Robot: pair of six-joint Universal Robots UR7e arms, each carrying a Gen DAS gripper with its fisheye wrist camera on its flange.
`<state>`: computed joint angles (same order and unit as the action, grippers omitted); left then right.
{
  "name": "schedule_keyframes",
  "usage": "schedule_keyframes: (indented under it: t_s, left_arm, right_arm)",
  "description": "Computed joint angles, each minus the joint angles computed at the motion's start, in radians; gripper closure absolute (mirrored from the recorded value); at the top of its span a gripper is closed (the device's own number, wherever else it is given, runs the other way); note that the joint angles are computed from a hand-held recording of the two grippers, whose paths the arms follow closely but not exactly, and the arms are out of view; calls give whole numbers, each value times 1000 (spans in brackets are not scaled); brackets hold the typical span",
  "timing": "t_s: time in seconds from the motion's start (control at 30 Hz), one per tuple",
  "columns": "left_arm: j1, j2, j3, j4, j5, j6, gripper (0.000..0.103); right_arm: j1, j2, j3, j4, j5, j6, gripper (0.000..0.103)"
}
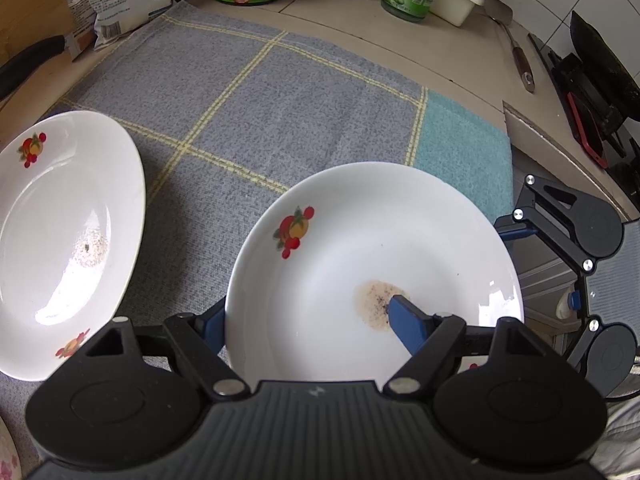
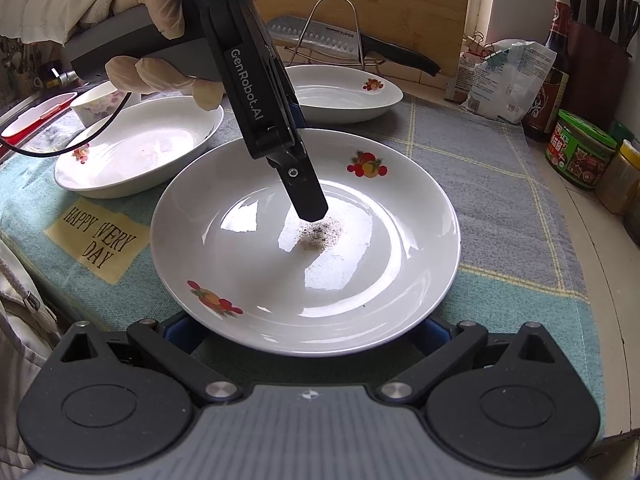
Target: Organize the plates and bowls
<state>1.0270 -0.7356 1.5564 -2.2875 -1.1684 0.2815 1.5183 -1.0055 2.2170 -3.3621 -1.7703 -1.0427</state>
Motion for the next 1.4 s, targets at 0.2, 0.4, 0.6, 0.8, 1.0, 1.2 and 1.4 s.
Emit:
schedule_keyframes:
  t_s: [0.2,0.4,0.6,0.8,1.0,1.2,1.4]
  left_arm:
    - [-7,-2,2,-23,8,9,23]
    - [-12,2,-10,-44,5,10,23]
    - [-18,26,-45,-61,2,17,23]
    - [-20,69,-106,-67,0,19,23]
    - [-19,120,-182,-64,1,33,23]
    - [-11,180,-263,-62,4,41,23]
    - [-2,227,-329,-55,10,60,23]
  right_arm:
    - [2,-11,-2,7,9,14,0]
    - [7,-20,-17,20,7,3,0]
    - [6,-39,-47,67,6,1,0]
    - [1,-45,-80,87,7,-18,0]
    - [-12,-38,-135,124,12,-33,0]
    - [-28,-17,-195,159,17,-36,0]
    - [-39,5,-251,192,23,-40,0]
